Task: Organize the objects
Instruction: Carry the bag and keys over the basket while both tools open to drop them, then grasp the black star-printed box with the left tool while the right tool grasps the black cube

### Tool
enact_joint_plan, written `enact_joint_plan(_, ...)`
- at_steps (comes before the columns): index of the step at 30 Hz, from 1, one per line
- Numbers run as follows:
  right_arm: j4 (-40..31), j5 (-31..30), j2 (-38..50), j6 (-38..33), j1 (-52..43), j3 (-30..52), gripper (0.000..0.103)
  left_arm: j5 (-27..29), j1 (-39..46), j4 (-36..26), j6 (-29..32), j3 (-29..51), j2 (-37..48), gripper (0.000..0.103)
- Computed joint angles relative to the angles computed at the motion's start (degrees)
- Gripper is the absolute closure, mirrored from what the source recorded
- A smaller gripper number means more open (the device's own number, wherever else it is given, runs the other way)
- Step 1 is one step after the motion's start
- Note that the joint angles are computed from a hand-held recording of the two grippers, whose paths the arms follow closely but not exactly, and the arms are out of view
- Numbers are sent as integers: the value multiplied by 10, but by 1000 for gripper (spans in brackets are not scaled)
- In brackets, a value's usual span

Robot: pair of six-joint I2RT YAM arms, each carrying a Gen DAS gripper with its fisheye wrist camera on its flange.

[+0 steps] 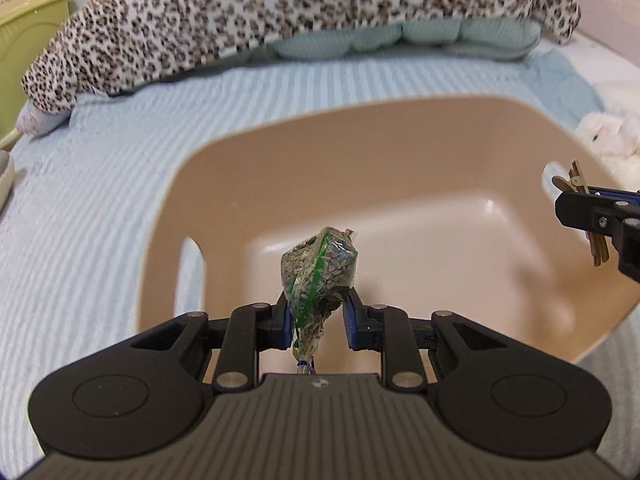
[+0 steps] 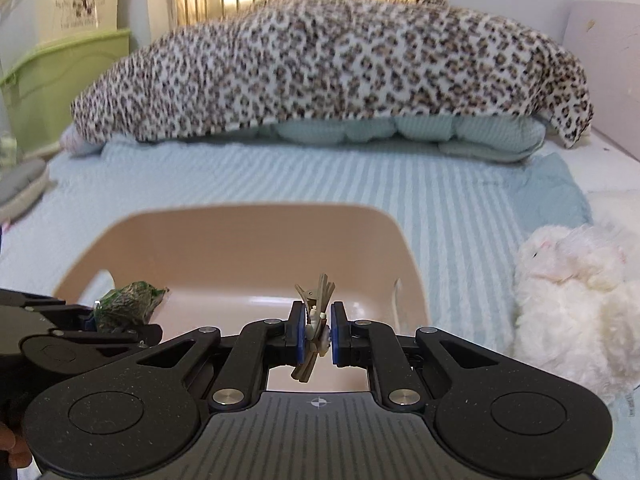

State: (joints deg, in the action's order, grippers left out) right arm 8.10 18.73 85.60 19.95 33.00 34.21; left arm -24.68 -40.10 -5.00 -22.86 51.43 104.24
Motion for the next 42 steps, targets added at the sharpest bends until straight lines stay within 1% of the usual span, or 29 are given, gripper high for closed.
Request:
enact_joint_plan(2, -1, -2, 24, 1, 1, 9, 91, 5, 3, 2, -1, 2, 13, 77)
enact_joint_plan(6, -6, -1, 47, 5, 7, 14, 91, 15, 6, 0, 2, -7, -4, 76)
enact_joint_plan(8, -10, 12, 41, 6, 16, 11, 84, 14, 4, -2, 6, -14, -24, 73)
enact_joint_plan(9, -13, 20, 33, 9, 21, 8, 75, 4, -2, -5, 3, -17, -33, 69)
enact_joint_plan(10, -14, 25, 23, 11, 24, 4, 71, -5, -6, -8, -1, -23, -47, 66)
enact_joint_plan(11, -16, 32, 9, 17, 30, -1, 67, -9, -10, -12, -6, -28, -61, 53)
enact_joint_plan(12, -22, 35, -6, 20, 32, -5, 61, -12, -14, -16, -11, -34, -76, 38)
enact_joint_plan(13, -28, 39, -21, 23, 35, -8, 53, -16, -18, -18, -15, -42, -94, 33)
enact_joint_plan(14, -36, 45, -38, 28, 41, -12, 48, -23, -24, -20, -19, -52, -114, 29)
enact_joint_plan(15, -46, 51, -55, 34, 46, -14, 41, -30, -29, -28, -20, -56, -130, 28)
enact_joint_plan(16, -55, 58, -73, 39, 52, -17, 36, -39, -36, -39, -25, -62, -149, 27)
enact_joint_plan(17, -67, 66, -92, 46, 61, -21, 34, -47, -43, -50, -31, -67, -167, 22)
enact_joint_plan(18, -81, 73, -110, 53, 69, -23, 30, -56, -49, -60, -38, -75, -187, 15)
enact_joint_plan(19, -97, 80, -125, 62, 78, -24, 25, -65, -56, -67, -47, -84, -206, 12)
enact_joint_plan(20, -114, 88, -141, 72, 90, -26, 24, -72, -64, -75, -55, -94, -227, 8)
enact_joint_plan(23, -161, 120, -183, 106, 130, -37, 20, -87, -87, -120, -87, -113, -282, 7)
enact_joint_plan(25, -188, 142, -200, 133, 160, -46, 12, -91, -100, -150, -109, -123, -308, 7)
enact_joint_plan(30, -244, 178, -224, 222, 236, -74, 9, -107, -134, -210, -169, -152, -339, 7)
enact_joint_plan(34, -267, 171, -209, 291, 275, -95, 6, -97, -147, -217, -204, -191, -352, 7)
enact_joint_plan(37, -272, 169, -183, 343, 307, -109, 5, -75, -152, -208, -228, -221, -357, 7)
enact_joint_plan(39, -271, 167, -163, 373, 325, -117, 5, -63, -155, -198, -240, -234, -349, 7)
enact_joint_plan(42, -260, 157, -135, 397, 334, -125, 5, -62, -166, -188, -256, -245, -325, 7)
